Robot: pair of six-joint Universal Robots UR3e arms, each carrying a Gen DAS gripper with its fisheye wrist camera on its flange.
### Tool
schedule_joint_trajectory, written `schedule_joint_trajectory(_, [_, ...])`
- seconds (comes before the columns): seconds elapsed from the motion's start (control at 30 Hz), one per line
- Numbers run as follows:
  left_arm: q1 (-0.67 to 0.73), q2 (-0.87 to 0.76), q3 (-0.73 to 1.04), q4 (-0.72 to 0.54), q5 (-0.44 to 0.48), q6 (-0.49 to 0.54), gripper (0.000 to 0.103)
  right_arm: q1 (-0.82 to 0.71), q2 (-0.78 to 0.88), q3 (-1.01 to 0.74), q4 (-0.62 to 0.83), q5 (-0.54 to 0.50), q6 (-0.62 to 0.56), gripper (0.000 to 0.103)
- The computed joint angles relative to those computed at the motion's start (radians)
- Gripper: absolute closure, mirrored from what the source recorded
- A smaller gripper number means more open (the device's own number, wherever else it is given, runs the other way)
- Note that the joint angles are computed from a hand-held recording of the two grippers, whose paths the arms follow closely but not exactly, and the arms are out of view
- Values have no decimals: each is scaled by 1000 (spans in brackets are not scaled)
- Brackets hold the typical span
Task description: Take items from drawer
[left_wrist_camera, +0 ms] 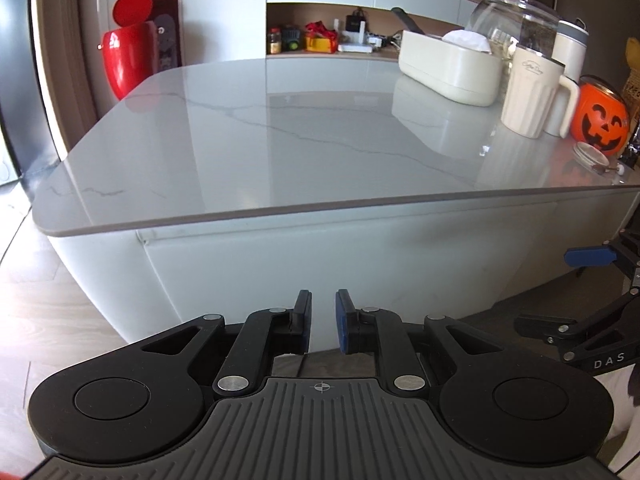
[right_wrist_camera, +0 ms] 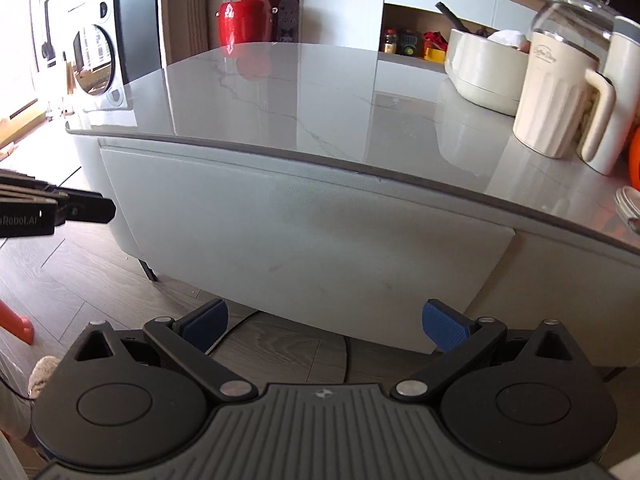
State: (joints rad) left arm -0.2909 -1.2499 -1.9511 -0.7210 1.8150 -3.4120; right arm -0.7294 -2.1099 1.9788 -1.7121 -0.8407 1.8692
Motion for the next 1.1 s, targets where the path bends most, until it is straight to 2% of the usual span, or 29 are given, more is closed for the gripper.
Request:
schedule_joint_trajectory(0.07, [89, 37, -53, 56, -54, 66, 87, 71, 98, -21, -118, -34, 8, 0])
schedule_joint_trajectory(0.17, [250, 161, -235, 220, -186, 162, 87, 111, 222, -49, -225, -46, -14, 0])
schedule_joint_trajectory(0.23, [327, 218, -325, 274, -227, 178, 87, 100, 268, -31, -305, -30, -28, 0])
schedule_joint_trajectory(0.3, [449, 311, -362, 172, -312, 153, 87, 54, 274, 50, -445, -1, -22, 0])
schedule_joint_trajectory(0.37, [629, 468, -416, 51, -472, 185, 87, 5, 278, 118, -559, 14, 27, 0])
schedule_joint_trajectory(0.43, [738, 569, -439, -42, -544, 200, 87, 6, 324, 110, -653, -7, 124, 0])
schedule_joint_trajectory(0.47, [764, 592, -442, -64, -548, 194, 87, 4, 342, 99, -680, 7, 158, 0])
schedule_joint_trajectory(0.53, [776, 592, -439, -63, -540, 176, 87, -6, 362, 70, -692, 37, 216, 0])
schedule_joint_trajectory(0.6, [772, 590, -441, -41, -532, 179, 87, 5, 398, 8, -640, 42, 257, 0])
schedule_joint_trajectory(0.8, [773, 581, -432, -39, -572, 252, 87, 43, 435, -47, -634, 23, 326, 0])
schedule_joint_trajectory(0.97, [1014, 744, -432, -251, -770, 328, 87, 72, 459, -53, -677, 16, 365, 0])
schedule_joint_trajectory(1.0, [1034, 736, -434, -239, -784, 304, 87, 75, 462, -58, -675, 12, 365, 0])
schedule_joint_trajectory(1.1, [1194, 809, -417, -406, -913, 343, 87, 92, 479, -74, -663, -7, 372, 0])
